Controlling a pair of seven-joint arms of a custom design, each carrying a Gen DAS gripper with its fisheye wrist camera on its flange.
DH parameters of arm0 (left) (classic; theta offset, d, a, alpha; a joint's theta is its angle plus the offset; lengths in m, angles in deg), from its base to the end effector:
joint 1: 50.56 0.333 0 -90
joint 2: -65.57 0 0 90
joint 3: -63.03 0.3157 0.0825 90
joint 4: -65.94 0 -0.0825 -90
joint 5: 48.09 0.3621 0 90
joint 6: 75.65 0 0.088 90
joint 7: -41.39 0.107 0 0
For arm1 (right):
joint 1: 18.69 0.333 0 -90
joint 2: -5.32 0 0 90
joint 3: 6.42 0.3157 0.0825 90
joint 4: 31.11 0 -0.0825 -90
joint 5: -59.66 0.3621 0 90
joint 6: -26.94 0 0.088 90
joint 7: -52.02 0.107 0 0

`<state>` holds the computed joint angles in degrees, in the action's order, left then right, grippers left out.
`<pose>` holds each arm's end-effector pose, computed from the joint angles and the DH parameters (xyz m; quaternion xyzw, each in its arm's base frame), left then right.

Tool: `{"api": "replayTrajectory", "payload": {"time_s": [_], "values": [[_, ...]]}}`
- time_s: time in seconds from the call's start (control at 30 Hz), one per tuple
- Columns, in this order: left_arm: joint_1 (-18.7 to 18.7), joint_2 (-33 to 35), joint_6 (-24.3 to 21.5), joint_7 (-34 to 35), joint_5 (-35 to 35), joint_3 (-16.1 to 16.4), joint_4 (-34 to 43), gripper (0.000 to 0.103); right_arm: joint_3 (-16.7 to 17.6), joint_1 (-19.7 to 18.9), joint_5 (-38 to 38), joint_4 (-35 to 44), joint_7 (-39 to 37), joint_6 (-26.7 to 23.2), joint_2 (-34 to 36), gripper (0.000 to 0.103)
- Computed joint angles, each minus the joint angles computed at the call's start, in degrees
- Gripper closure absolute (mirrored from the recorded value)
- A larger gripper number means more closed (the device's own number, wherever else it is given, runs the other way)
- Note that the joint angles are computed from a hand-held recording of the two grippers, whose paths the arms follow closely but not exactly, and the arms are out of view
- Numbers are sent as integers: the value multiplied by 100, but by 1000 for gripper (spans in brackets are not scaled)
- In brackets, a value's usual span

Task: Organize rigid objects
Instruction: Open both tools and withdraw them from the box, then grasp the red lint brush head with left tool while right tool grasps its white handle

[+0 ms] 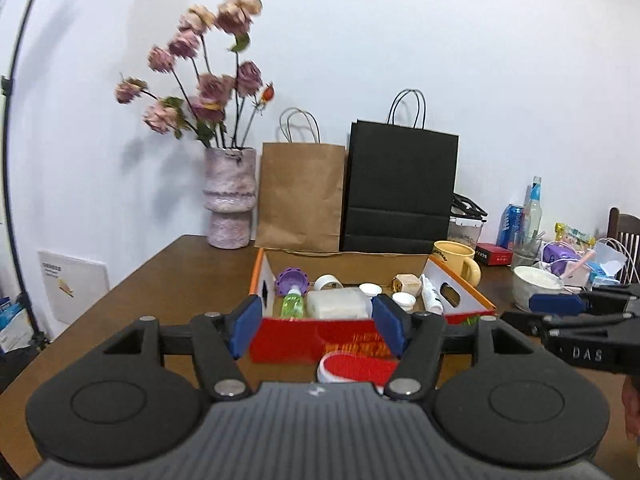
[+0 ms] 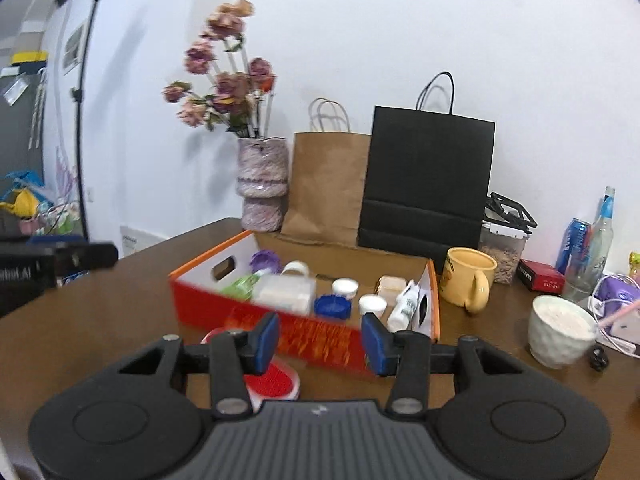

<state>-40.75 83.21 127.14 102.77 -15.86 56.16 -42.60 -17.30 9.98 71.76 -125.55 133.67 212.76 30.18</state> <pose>0.6306 -0.0231 0.5108 -0.5349 0.5907 -0.4754 0.3728 0.6594 0.2182 0.5215 -0.6717 0.4944 -0.3407 0.4340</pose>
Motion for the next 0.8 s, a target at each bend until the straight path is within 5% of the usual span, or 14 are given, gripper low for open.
{"api": "replayTrajectory", "payload": {"time_s": [0.13,0.27,0.4,0.53,0.8], "values": [[-671,-742,507,1068,-1015,626,-1338,39,-119,350,159,-1125,-74,412,-666,58],[-520,-1326,729,1225,-1201,530,-2343,38,-975,1487,773,-2054,-490,841,-1190,56],[-470,-1836,896,1668,-1731,452,-3182,37,-1263,2208,1734,-2786,-1222,1322,-1692,50],[-384,-2228,962,1845,-1946,371,-3744,37,-978,2261,2324,-3392,-1651,1724,-2151,49],[-304,-2592,627,1839,-1409,483,-4081,34,-297,1938,3440,-3949,-2520,1754,-2626,42]]}}
